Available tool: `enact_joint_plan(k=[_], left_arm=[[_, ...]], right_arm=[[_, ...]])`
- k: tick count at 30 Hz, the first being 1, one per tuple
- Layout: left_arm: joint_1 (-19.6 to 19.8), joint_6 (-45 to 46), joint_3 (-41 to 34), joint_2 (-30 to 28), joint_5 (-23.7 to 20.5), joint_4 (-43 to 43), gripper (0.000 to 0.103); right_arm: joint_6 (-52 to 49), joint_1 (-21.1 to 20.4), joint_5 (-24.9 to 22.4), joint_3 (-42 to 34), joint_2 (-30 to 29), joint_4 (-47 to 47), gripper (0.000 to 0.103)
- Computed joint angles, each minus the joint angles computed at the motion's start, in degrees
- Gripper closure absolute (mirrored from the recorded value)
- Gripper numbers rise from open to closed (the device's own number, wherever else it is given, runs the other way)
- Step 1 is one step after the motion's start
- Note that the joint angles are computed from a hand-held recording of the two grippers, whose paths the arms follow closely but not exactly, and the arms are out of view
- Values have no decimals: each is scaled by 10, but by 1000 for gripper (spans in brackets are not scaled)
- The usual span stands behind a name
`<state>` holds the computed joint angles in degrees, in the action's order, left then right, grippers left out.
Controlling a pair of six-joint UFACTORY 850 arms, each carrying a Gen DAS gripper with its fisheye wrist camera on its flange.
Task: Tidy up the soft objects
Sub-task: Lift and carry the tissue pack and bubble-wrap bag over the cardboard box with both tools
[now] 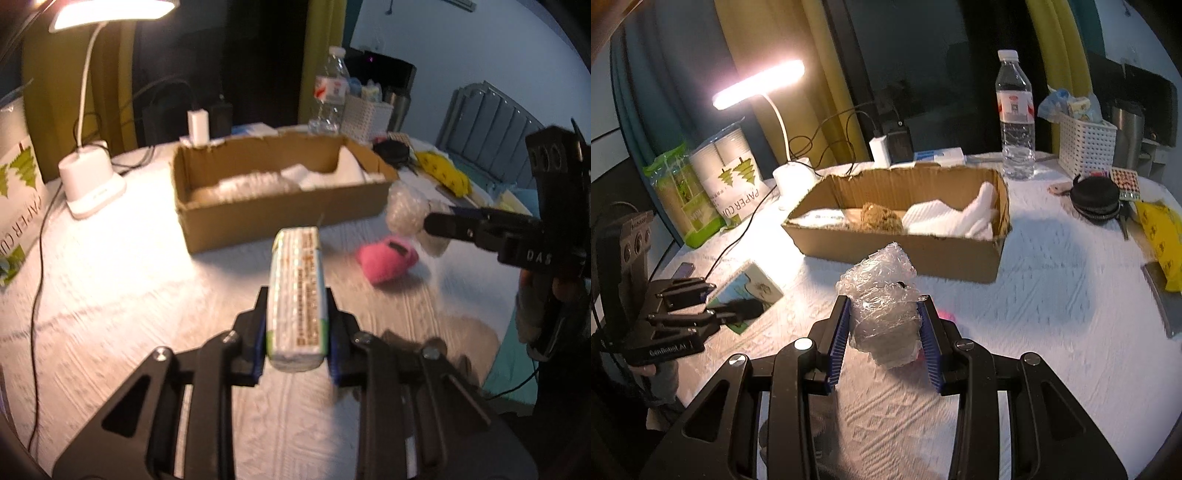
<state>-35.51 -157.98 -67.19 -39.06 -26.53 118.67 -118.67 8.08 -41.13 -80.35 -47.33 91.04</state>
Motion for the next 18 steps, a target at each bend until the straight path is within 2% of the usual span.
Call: enact_joint_plan(k=[10, 18], left_arm=[[20, 18, -8, 11, -11, 10, 77], [31, 90, -77, -16, -2, -32, 77]], right_arm=[[15, 7, -9, -35, -12, -9, 64], [15, -1, -34, -66, -23, -3, 64]])
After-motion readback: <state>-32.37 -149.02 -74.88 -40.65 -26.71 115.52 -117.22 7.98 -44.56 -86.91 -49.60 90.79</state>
